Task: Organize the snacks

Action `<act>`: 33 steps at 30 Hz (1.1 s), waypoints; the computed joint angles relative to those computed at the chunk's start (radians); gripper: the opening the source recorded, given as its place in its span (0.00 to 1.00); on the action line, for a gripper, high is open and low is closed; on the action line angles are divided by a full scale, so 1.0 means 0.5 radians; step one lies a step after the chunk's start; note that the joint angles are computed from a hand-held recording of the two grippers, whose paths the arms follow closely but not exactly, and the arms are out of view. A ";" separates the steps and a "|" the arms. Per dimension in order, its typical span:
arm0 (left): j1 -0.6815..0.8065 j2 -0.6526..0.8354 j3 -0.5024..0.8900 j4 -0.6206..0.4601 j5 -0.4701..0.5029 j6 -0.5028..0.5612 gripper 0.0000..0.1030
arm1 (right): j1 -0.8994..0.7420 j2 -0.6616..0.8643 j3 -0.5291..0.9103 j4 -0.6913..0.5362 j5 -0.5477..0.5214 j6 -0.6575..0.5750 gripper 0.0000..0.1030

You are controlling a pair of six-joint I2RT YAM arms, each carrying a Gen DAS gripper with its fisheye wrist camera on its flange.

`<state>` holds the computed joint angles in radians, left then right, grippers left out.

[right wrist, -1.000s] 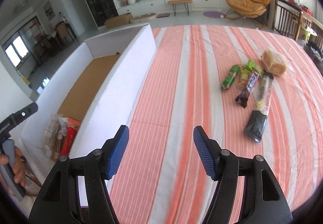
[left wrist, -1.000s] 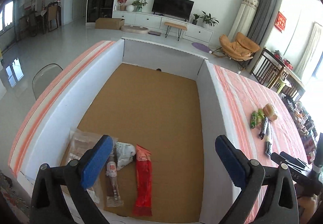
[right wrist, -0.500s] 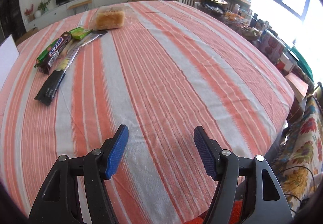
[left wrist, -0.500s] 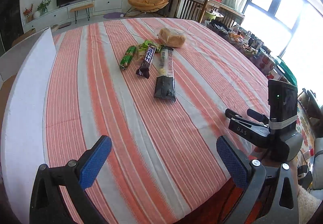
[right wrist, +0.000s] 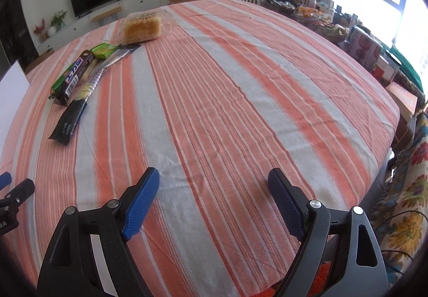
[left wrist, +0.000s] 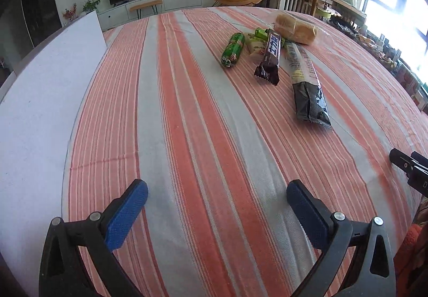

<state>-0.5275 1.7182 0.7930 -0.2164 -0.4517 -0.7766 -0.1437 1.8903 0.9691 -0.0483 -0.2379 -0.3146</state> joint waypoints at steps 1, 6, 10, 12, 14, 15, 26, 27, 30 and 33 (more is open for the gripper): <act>-0.006 -0.001 -0.004 0.006 -0.006 -0.001 1.00 | 0.000 0.000 0.000 0.000 0.000 0.000 0.84; -0.015 0.014 0.004 0.014 -0.017 -0.010 1.00 | -0.001 -0.003 -0.002 -0.002 -0.002 0.000 0.84; -0.013 0.019 0.007 0.018 -0.019 -0.008 1.00 | 0.001 -0.003 0.000 -0.006 -0.005 0.000 0.86; -0.013 0.017 0.006 0.018 -0.019 -0.007 1.00 | 0.001 -0.004 -0.001 -0.007 -0.005 0.000 0.86; -0.012 0.017 0.005 0.020 -0.018 -0.006 1.00 | 0.000 -0.004 0.000 -0.007 -0.005 -0.001 0.86; -0.012 0.017 0.005 0.020 -0.018 -0.006 1.00 | 0.000 -0.005 -0.001 -0.008 -0.005 -0.001 0.86; -0.012 0.016 0.003 0.020 -0.018 -0.006 1.00 | 0.000 -0.008 -0.005 -0.008 -0.005 -0.001 0.86; -0.012 0.014 0.002 0.020 -0.018 -0.005 1.00 | 0.000 -0.008 -0.005 -0.008 -0.005 -0.001 0.86; -0.012 0.013 0.001 0.021 -0.018 -0.005 1.00 | 0.000 -0.009 -0.005 -0.009 -0.005 -0.001 0.86; -0.013 0.014 0.001 0.021 -0.019 -0.005 1.00 | 0.001 -0.010 -0.006 -0.008 -0.005 -0.001 0.86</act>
